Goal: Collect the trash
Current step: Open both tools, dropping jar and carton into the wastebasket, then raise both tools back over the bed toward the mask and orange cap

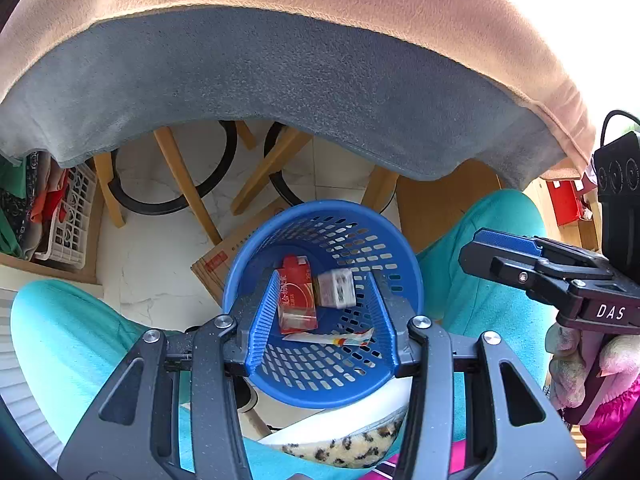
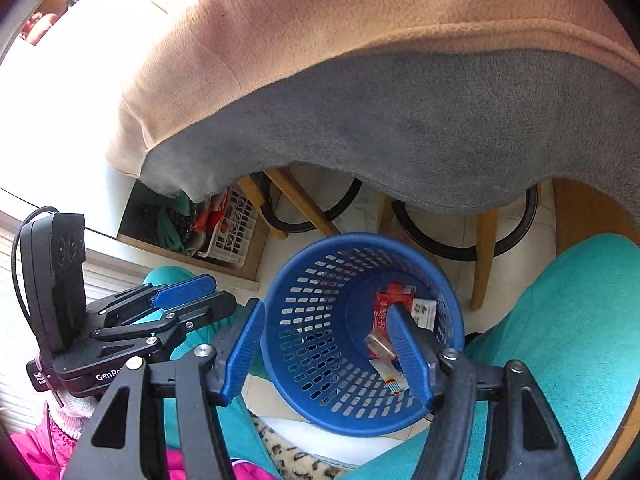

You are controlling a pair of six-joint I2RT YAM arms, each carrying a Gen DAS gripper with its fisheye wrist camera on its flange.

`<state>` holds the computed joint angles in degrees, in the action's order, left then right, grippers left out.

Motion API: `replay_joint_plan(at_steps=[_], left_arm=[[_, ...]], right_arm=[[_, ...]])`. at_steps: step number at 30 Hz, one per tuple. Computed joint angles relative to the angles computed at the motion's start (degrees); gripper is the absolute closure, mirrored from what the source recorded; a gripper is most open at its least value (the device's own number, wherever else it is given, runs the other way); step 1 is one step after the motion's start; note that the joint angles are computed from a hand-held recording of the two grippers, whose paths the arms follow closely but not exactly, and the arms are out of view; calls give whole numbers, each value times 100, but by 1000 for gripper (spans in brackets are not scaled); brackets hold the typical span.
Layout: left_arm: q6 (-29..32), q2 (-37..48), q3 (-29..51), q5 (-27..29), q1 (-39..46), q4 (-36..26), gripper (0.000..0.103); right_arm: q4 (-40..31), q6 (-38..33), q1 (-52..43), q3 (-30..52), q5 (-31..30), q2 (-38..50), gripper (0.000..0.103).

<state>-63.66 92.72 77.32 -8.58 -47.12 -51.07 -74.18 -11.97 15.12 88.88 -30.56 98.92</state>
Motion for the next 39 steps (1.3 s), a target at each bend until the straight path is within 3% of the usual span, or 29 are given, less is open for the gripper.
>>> replay_joint_plan(at_steps=[12, 22, 34, 39], left_arm=[[30, -5, 190, -161, 8, -184, 58], [222, 8, 602, -505, 73, -555, 58], [872, 275, 2250, -1467, 225, -1617, 39], [1225, 431, 2859, -1650, 412, -1873, 39]], right_arm=[[-73, -61, -64, 252, -36, 13, 36], [-103, -8, -96, 689, -26, 55, 23], [-32, 86, -231, 1848, -125, 80, 14], [-23, -21, -312, 2527, -145, 231, 14]])
